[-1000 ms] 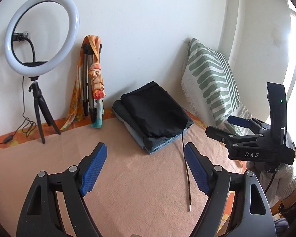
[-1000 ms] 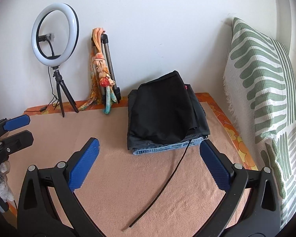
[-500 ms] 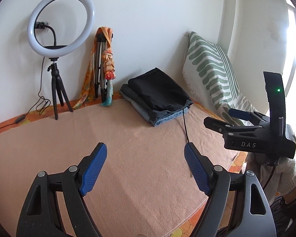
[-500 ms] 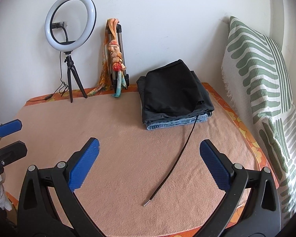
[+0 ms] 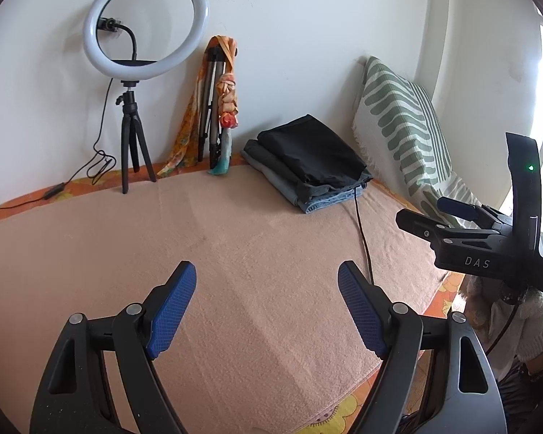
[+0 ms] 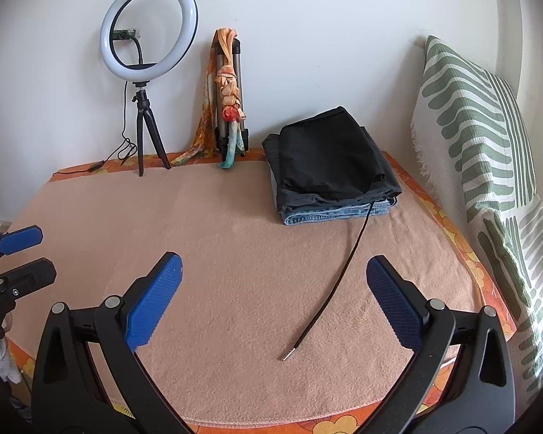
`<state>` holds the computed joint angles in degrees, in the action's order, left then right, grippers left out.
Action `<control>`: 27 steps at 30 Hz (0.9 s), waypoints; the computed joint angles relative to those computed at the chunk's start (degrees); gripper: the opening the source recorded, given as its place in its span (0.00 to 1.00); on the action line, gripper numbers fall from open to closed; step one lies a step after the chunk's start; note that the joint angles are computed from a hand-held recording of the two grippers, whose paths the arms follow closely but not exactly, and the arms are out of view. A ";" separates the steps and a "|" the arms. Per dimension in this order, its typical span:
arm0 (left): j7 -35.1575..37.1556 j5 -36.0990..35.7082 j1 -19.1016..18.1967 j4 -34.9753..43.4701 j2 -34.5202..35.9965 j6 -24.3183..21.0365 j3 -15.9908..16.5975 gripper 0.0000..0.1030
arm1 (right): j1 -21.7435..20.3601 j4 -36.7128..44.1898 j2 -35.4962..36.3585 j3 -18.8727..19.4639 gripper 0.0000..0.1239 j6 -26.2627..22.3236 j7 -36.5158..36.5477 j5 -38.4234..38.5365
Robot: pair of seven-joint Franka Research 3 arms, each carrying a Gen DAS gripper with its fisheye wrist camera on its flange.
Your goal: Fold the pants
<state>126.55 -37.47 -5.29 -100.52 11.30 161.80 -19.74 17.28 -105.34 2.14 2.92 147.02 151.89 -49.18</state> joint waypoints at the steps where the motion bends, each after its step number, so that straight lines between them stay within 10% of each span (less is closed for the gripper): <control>1: 0.72 -1.06 0.33 0.06 0.01 -0.14 -0.34 0.78 | -0.01 -0.12 0.03 -0.04 0.83 0.33 0.50 -0.25; 8: 3.43 -4.61 -0.16 -1.52 -1.04 3.28 -0.50 0.83 | 0.08 0.03 0.54 -0.34 0.83 1.50 3.19 -1.56; 24: -17.89 20.08 -2.43 -6.13 -1.86 12.28 3.66 1.00 | 0.94 0.31 0.21 0.12 0.83 -0.23 7.32 -9.44; 27: -15.97 19.31 0.26 -6.78 -2.34 12.86 0.41 1.00 | 0.89 0.30 0.04 0.18 0.83 -0.20 8.50 -10.00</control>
